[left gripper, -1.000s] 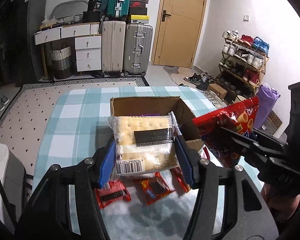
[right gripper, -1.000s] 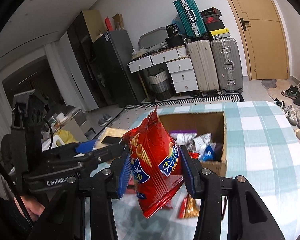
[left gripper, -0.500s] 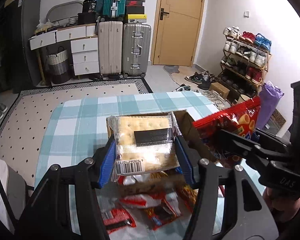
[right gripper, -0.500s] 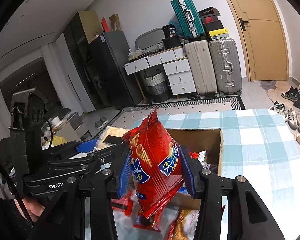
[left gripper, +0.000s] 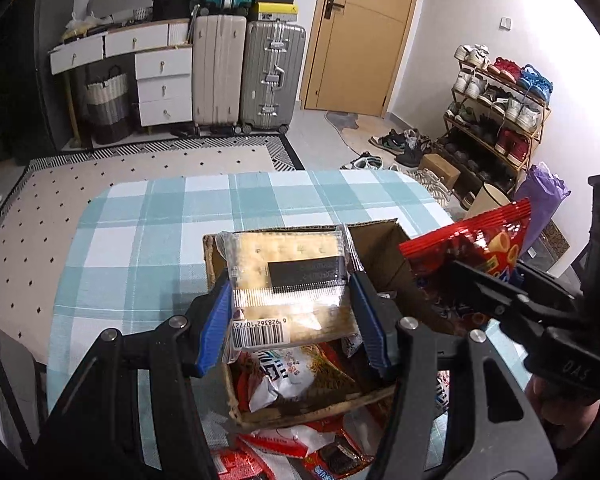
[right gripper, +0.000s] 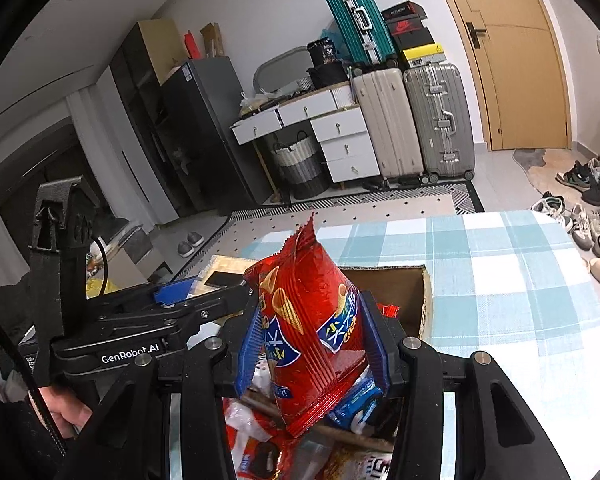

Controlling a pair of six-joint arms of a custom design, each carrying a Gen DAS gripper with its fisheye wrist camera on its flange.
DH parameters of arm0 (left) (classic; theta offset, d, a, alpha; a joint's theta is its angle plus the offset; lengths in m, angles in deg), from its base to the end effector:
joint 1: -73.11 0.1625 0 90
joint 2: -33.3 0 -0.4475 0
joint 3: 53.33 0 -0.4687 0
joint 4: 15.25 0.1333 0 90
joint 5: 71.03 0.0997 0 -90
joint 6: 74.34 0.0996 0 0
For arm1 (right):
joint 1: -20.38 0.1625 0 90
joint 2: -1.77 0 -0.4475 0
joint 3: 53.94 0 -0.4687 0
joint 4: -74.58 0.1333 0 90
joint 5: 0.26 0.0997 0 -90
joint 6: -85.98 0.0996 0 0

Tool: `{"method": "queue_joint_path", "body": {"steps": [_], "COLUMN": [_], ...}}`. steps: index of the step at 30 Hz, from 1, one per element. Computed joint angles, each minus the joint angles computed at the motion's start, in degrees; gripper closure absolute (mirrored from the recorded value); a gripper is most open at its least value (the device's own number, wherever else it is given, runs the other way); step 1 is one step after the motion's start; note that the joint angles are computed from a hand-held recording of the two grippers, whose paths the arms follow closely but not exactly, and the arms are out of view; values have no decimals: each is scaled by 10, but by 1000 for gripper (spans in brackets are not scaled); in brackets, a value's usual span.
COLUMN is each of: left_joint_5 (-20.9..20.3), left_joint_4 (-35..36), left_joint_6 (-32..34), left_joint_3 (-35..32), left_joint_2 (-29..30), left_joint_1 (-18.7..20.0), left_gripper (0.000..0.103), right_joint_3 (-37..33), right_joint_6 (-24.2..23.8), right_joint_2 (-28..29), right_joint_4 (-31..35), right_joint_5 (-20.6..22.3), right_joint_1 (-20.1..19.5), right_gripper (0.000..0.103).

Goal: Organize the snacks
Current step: 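Open both grippers to drop the bag and cracker pack into the box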

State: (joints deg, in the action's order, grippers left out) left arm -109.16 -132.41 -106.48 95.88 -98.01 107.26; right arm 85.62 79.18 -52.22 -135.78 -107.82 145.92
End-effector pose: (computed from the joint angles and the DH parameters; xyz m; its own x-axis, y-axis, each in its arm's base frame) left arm -0.0954 -0.3205 0.3099 -0.8167 0.0778 -0.5718 0.4515 0.7032 -0.5493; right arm 0.3371 -0.2942 0.0361 -0.8132 -0.4903 0.3136 -0.5777 0.6145 -0.5372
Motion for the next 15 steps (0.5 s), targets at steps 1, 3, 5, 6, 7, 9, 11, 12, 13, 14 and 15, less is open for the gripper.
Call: {"method": "queue_joint_path", "body": {"steps": [1,3,5,6,7,9,11,12,13,14,15], "left_joint_5": [-7,-13,-26,-32,-37,-41,-42,-40,-38,-34,-31], "left_joint_4": [-24,-54,-84,-93,-106,-116,-127,-129,-122,-114,-105], "left_joint_6": [17,36,56,62,69,71,75,77,73,69,65], "left_joint_3": [0,2,2,1,0,-1,1,2,4,6,7], "left_joint_2": [11,25,41,47,55,64,65,63,56,50,44], "left_joint_1": [12,24,41,47,54,62,64,63,58,52,47], "left_gripper": [48,48,48,48,47,46,43,39,37,36,36], "right_joint_3": [-5,-12,-22,-26,-29,-34,-38,-36,-35,-33,-29], "right_joint_6": [0,-3,-8,-10,-13,-17,-23,-25,-27,-29,-29], "right_joint_2": [4,13,23,27,31,37,41,44,45,43,40], "right_joint_4": [4,8,10,10,9,11,11,2,-6,-7,-12], "right_joint_5": [1,5,3,1,0,-8,-17,-22,-25,-22,-18], "right_joint_1": [-3,-11,-15,-17,-18,-21,-21,-21,-21,-23,-26], "right_gripper": [57,57,57,57,56,52,45,38,35,34,34]}}
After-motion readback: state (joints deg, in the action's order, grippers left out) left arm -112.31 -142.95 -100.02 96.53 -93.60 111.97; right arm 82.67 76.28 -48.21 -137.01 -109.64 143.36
